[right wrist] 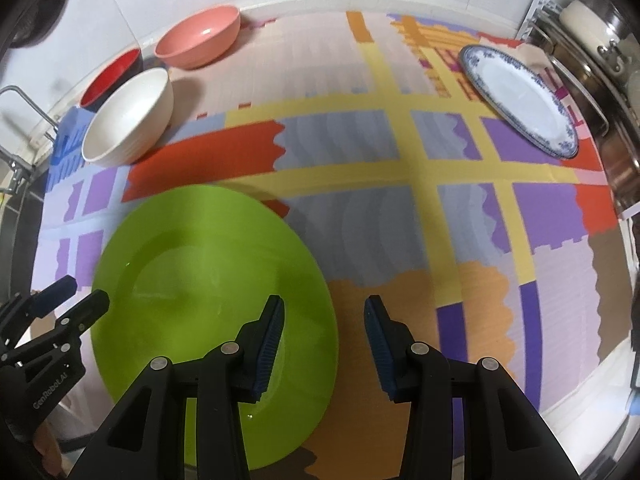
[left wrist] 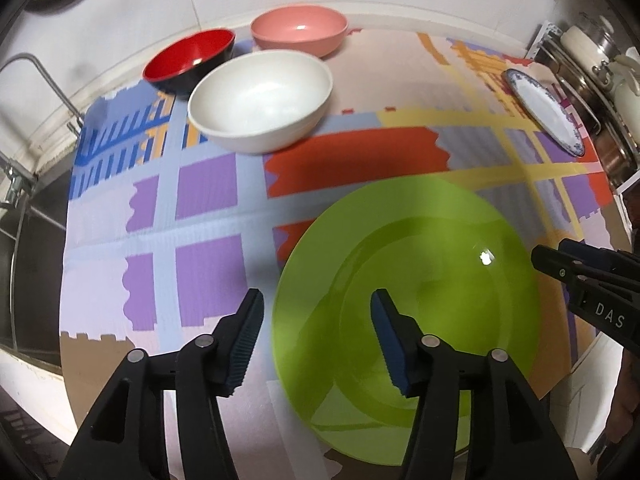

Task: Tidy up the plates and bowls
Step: 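Lower the lime-green plate onto the blue-and-white plate and open both grippers, then move both grippers to the rim of the blue-and-white plate by the pot rack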

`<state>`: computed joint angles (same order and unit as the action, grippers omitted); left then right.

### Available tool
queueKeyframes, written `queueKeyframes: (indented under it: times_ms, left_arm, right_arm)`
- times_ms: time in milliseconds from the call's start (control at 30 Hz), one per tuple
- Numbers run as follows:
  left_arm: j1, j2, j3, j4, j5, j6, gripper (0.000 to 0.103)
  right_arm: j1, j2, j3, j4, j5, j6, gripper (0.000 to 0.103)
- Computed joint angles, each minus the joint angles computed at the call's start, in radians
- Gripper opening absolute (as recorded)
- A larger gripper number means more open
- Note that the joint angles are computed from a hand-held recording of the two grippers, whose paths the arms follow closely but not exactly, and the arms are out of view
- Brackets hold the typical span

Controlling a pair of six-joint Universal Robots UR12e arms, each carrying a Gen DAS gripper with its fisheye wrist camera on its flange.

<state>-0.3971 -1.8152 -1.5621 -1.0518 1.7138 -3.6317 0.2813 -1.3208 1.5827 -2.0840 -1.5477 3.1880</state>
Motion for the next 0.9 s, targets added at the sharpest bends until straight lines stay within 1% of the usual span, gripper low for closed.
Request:
queueKeyframes:
  times_ms: [167,433,767,900]
  left_arm:
    - [-0.008,-0.013,0.025,0.017,0.008,0.020,0.061]
    - [-0.018,-0.051,0.084,0.033,-0.009,0.062,0.062]
    - [-0.047,-0.121,0.196,0.073,0.030,0.134,0.063]
    - [-0.053,-0.150,0.243,0.078,0.032,0.160,0.063]
  right_arm:
    - [-0.011,-0.003,-0.006,-0.007,0.013,0.006,0.043]
    - [-0.041,-0.010,-0.004,-0.023,0.031,0.031,0.043]
    - [-0.085,-0.023,0.000,-0.082,0.016,0.069,0.043]
    - [-0.104,-0.025,-0.002,-0.102,0.012,0.078,0.043]
